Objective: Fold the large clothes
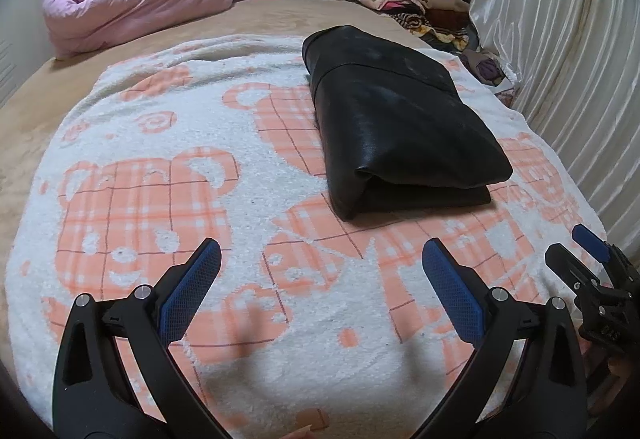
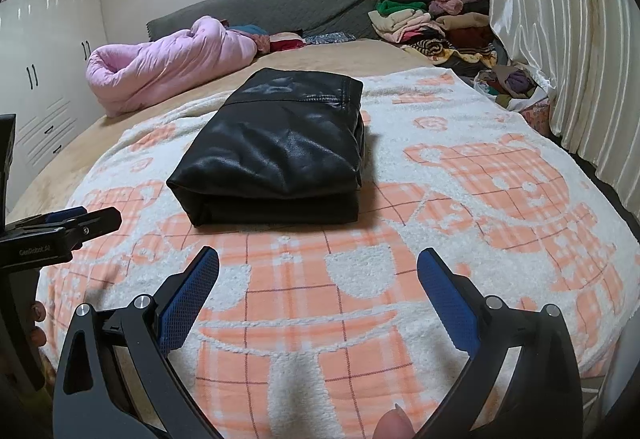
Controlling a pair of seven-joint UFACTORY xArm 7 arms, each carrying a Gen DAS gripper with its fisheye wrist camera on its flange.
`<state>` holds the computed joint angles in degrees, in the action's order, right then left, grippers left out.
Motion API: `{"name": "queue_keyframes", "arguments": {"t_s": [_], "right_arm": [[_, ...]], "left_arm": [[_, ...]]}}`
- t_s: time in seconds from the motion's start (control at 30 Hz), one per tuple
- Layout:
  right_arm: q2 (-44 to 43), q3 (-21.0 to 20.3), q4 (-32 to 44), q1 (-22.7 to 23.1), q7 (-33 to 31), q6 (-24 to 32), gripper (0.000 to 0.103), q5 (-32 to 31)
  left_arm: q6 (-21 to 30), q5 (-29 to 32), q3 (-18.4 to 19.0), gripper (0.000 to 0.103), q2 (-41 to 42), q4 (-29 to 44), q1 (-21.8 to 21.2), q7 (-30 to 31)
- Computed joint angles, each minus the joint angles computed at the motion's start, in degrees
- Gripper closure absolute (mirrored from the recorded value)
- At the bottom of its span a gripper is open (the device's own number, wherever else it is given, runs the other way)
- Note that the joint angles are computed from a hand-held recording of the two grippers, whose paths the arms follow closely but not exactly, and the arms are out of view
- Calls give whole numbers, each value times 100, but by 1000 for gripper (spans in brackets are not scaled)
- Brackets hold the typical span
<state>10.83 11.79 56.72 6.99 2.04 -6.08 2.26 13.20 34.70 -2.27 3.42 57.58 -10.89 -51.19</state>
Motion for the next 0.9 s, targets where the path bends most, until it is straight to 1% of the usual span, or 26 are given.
{"name": "queue_keyframes", "arguments": {"t_s": [0.07,0.2,0.27,0.4,0.47,0.53,0.9], "right_arm": [[12,96,9,-86,-49,2,4,-1],[15,-6,23,30,-41,9,4,-42],[22,79,31,-46,-71,18,4,-27],[27,38,52,0,-81,61,4,-22],[25,-47,53,82,-62,59,4,-31],[26,39,50,3,-94,60,4,-2],[48,11,67,27,-124,60,4,10]], "left_arm": [[87,113,4,8,0,32,-24,-101],[95,144,-3,8,3,43,-24,-114],[99,138,-6,8,8,48,-25,-114],[135,225,0,8,8,64,-33,-175],[139,225,-2,8,7,67,-31,-185],[139,211,-3,8,8,64,-26,-172],[130,211,-2,8,8,67,-25,-160]]}}
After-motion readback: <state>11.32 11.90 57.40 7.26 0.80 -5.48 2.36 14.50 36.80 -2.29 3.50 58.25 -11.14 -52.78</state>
